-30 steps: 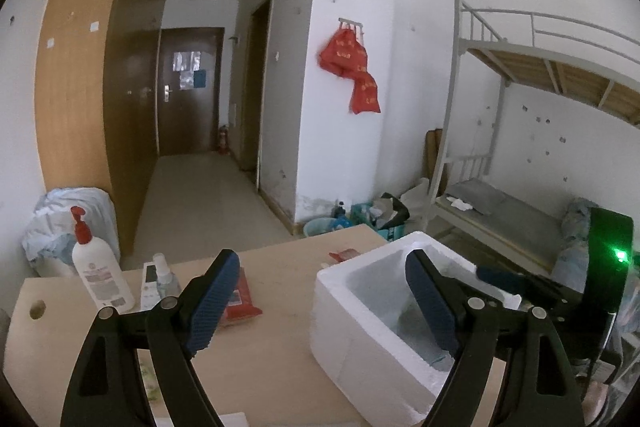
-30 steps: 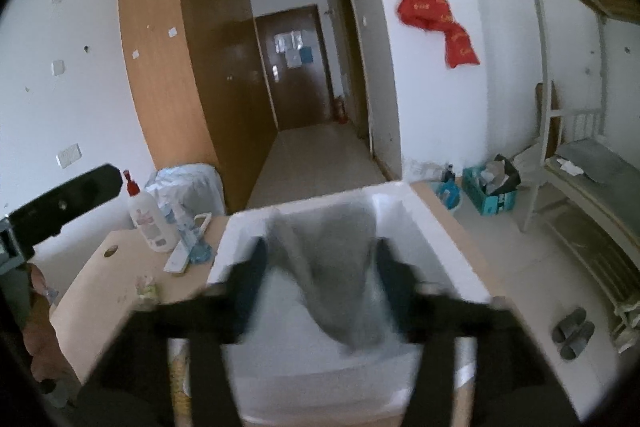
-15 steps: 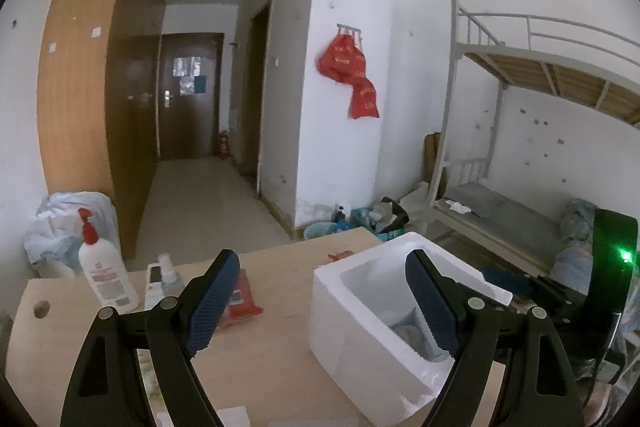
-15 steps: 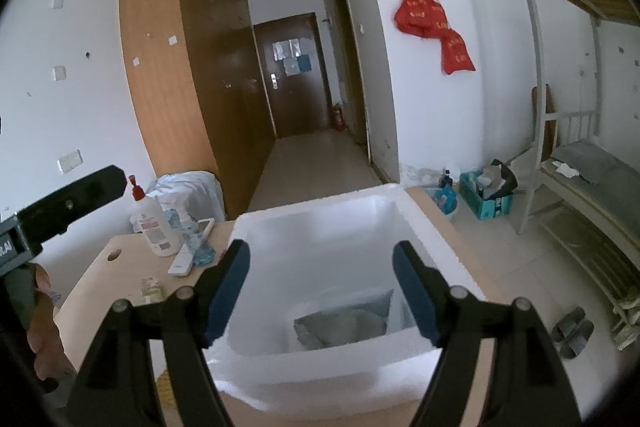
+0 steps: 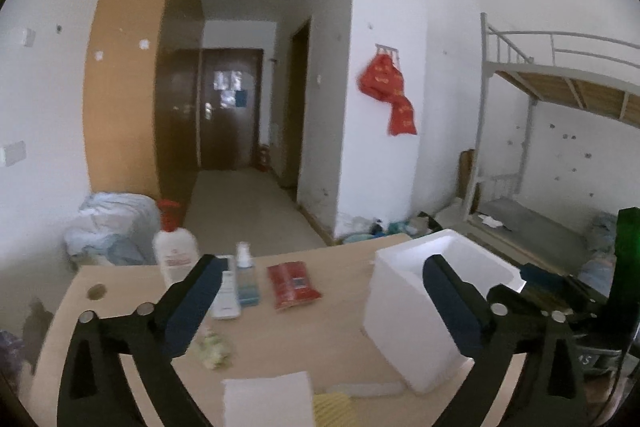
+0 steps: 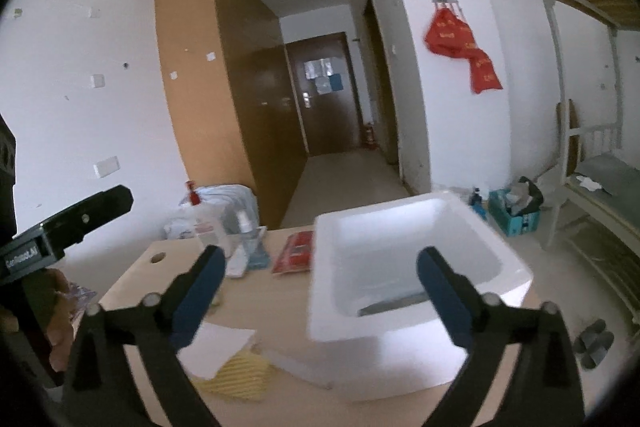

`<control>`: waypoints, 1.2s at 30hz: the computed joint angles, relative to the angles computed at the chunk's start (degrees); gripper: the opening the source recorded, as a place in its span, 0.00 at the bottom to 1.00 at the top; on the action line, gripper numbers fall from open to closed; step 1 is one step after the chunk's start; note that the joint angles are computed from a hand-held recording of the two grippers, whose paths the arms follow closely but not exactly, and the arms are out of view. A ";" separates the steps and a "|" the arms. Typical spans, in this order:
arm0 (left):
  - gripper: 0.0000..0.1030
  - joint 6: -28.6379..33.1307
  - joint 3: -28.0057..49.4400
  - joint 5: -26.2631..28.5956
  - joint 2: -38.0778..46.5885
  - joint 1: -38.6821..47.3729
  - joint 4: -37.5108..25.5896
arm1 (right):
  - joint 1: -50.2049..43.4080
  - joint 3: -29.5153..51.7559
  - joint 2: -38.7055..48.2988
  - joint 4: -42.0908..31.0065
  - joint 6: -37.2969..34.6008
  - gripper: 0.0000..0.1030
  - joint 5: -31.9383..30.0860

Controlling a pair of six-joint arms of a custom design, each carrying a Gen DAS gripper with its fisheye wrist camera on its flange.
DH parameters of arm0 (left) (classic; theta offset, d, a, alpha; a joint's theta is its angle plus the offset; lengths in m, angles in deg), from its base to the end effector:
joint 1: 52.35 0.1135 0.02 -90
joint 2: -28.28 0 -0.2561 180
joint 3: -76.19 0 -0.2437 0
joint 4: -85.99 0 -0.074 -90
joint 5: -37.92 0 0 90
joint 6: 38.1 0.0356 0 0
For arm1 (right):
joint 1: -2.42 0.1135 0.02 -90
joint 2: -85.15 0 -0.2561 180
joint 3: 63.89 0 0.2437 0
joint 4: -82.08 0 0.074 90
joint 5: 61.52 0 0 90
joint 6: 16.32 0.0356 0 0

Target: Organize soft objects

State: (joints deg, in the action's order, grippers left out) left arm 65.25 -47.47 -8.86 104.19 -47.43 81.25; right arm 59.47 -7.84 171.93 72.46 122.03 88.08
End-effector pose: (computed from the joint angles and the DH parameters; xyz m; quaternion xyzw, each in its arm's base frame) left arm 0.2794 -0.0004 0.2391 0.2566 0.7643 -0.2254 0.5470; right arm 0.1809 0.2226 0.1851 0.1483 0.8011 0.0165 0.5796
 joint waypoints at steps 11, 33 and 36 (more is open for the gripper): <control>1.00 4.73 -4.70 8.42 -2.70 17.66 1.82 | 3.47 9.80 9.92 3.34 -5.57 1.00 -1.10; 1.00 9.12 -4.56 9.79 10.31 22.74 7.20 | 2.66 17.85 23.06 6.74 -8.28 1.00 -10.22; 1.00 10.57 -4.68 9.58 14.07 22.04 8.79 | 2.46 17.47 25.01 8.75 -8.25 1.00 -12.02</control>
